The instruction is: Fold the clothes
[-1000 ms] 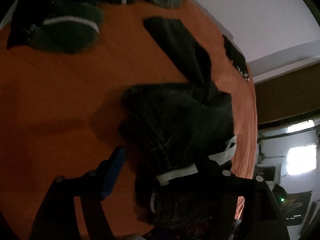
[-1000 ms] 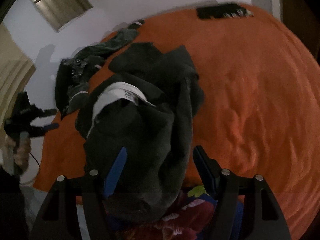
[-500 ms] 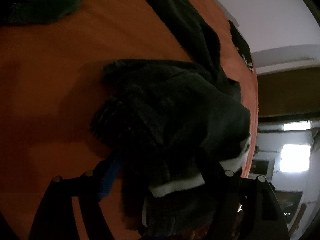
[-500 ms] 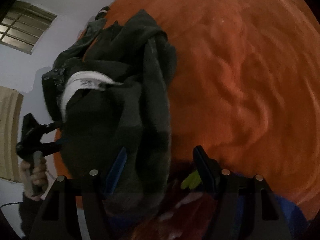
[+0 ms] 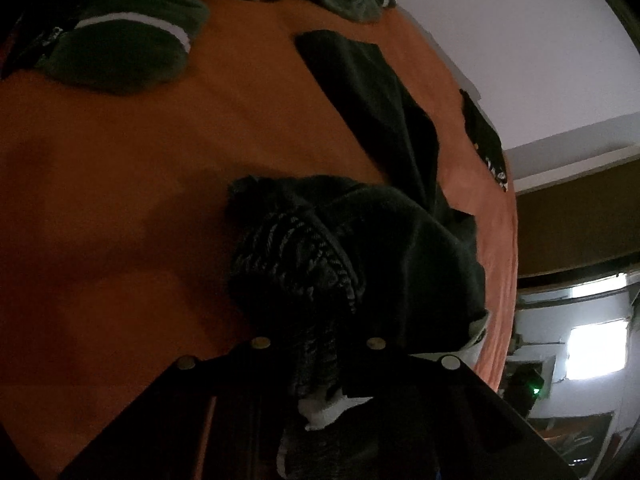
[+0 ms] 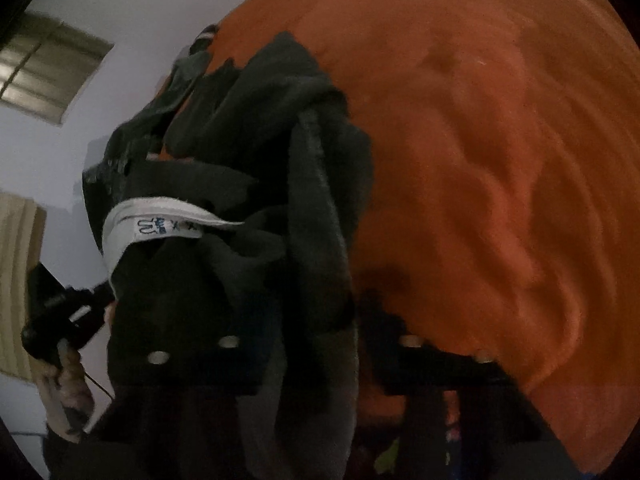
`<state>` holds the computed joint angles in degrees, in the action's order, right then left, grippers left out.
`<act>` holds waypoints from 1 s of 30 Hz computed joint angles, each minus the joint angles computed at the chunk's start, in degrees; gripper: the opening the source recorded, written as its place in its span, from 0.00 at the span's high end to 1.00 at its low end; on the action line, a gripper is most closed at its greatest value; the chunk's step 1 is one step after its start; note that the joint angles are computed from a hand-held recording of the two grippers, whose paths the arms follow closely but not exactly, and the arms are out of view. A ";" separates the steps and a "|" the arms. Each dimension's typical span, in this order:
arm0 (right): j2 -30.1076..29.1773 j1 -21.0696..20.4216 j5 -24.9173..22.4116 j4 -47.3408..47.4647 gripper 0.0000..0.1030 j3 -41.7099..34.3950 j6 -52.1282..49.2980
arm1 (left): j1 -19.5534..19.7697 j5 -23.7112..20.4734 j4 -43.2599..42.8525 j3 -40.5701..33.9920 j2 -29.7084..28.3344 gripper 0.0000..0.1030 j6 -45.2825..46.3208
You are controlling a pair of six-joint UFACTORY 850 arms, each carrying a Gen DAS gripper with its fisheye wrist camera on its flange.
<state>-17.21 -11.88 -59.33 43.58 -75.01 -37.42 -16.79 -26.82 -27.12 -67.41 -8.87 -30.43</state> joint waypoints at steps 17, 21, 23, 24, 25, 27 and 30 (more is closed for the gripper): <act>10.29 -8.22 17.77 12.66 1.00 -2.01 -5.95 | -0.70 5.24 -14.10 2.48 9.57 0.87 13.80; 5.50 -9.92 8.54 6.91 1.00 -8.77 0.14 | 0.07 2.69 -10.33 3.55 9.51 0.85 8.73; 3.78 -9.75 6.58 5.43 1.00 -9.77 2.32 | 0.53 2.06 -10.98 4.23 9.40 0.84 7.67; 3.17 -9.86 5.37 4.79 1.00 -9.99 3.38 | 0.66 1.90 -10.88 4.52 9.47 0.82 6.76; 2.51 -10.28 3.54 4.81 0.98 -10.05 4.09 | 0.79 2.02 -10.65 4.98 9.81 0.73 5.21; 0.98 -10.16 0.94 5.00 0.98 -10.75 5.51 | 1.04 2.23 -10.15 5.86 10.49 0.47 2.08; -0.85 -8.51 -1.09 2.92 0.82 -11.95 7.70 | 0.56 4.04 -9.78 8.00 12.47 0.28 -1.71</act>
